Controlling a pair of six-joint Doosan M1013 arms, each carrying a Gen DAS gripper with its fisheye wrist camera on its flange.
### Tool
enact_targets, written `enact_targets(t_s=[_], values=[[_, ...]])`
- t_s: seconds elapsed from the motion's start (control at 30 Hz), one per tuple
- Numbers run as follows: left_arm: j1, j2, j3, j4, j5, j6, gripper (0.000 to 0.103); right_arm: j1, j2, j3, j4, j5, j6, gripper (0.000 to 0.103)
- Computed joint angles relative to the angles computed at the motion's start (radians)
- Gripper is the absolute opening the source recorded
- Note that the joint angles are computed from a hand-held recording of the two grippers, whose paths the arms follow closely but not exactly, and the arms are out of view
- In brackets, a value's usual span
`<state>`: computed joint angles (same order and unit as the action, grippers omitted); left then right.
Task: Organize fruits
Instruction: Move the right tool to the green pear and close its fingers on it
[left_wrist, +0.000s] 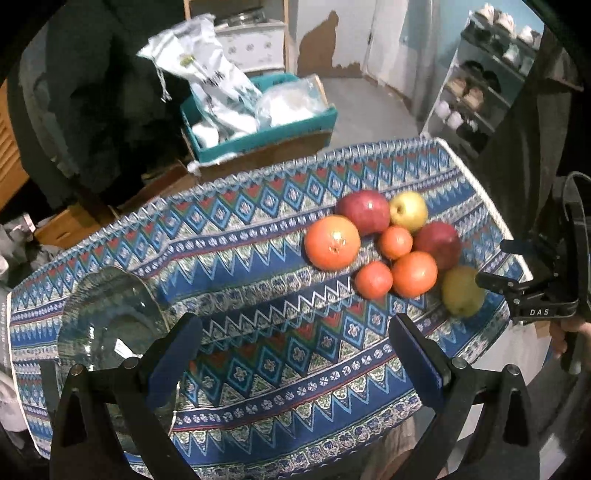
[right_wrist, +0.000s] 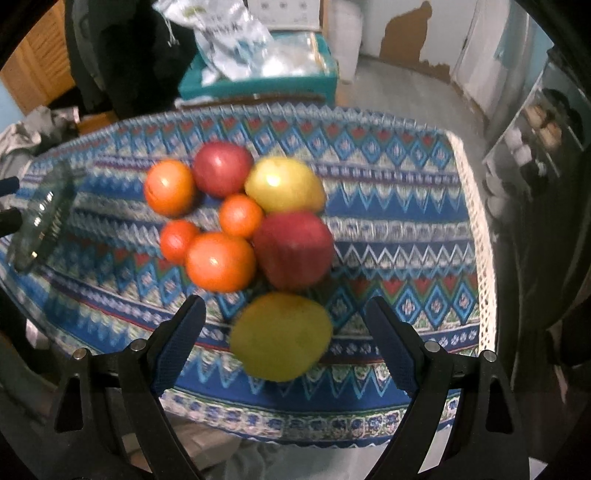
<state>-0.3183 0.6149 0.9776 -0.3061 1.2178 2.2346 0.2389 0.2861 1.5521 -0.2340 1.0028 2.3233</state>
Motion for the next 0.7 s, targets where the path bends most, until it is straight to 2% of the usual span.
enact_targets(t_s=[0.47,0.7], values=[[-0.025,0.031,0.014,0.070,0.056,-0.022,0.102,-0.013,0.053,0.009,0.092,0.032,-0.135,0.088],[-0.031,0.032,0.020,0.076,0.057,-0.013,0.102,-0.036,0.078,0.013,0.177,0.037,-0.163,0.087]])
